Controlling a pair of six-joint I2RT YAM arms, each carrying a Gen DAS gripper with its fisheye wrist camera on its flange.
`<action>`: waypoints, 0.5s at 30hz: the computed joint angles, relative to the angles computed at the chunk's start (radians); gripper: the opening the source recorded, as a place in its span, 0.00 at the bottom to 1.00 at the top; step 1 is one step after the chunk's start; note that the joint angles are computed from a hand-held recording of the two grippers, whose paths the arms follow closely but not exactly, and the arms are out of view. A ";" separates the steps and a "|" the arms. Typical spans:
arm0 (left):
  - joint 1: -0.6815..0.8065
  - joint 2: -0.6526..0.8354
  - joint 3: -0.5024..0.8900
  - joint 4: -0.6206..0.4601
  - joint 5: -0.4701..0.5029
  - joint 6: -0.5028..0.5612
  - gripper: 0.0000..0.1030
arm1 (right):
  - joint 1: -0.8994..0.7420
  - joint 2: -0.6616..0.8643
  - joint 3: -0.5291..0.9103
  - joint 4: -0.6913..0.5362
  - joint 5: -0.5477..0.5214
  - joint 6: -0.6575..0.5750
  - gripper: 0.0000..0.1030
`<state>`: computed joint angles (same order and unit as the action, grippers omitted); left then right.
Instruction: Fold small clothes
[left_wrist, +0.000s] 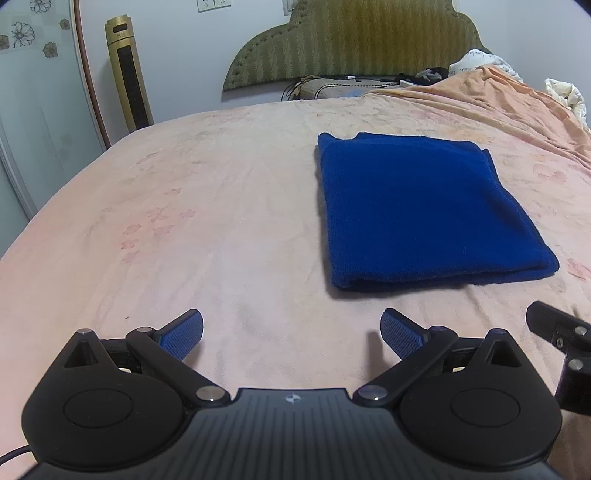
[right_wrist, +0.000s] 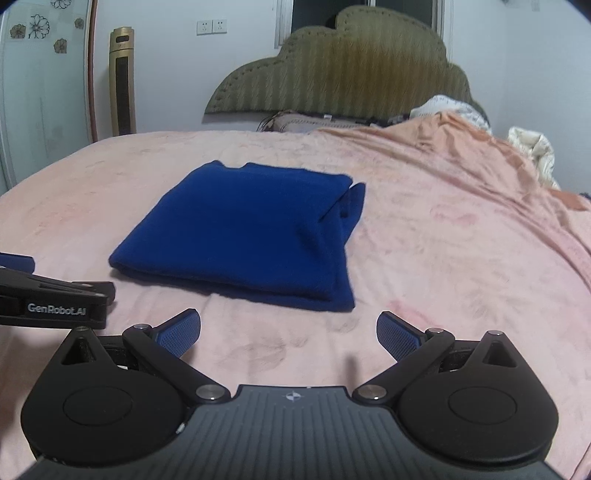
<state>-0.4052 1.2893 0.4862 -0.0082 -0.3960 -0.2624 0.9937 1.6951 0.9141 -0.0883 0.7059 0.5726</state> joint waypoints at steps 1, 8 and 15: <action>0.000 -0.001 0.000 0.000 0.000 0.000 1.00 | 0.000 -0.007 -0.011 0.017 0.002 -0.005 1.00; -0.008 0.003 -0.001 0.000 -0.003 0.002 1.00 | 0.006 -0.033 -0.054 0.099 -0.007 -0.051 1.00; -0.005 0.006 -0.003 0.002 -0.001 0.003 1.00 | 0.001 -0.037 -0.056 0.098 -0.022 -0.039 1.00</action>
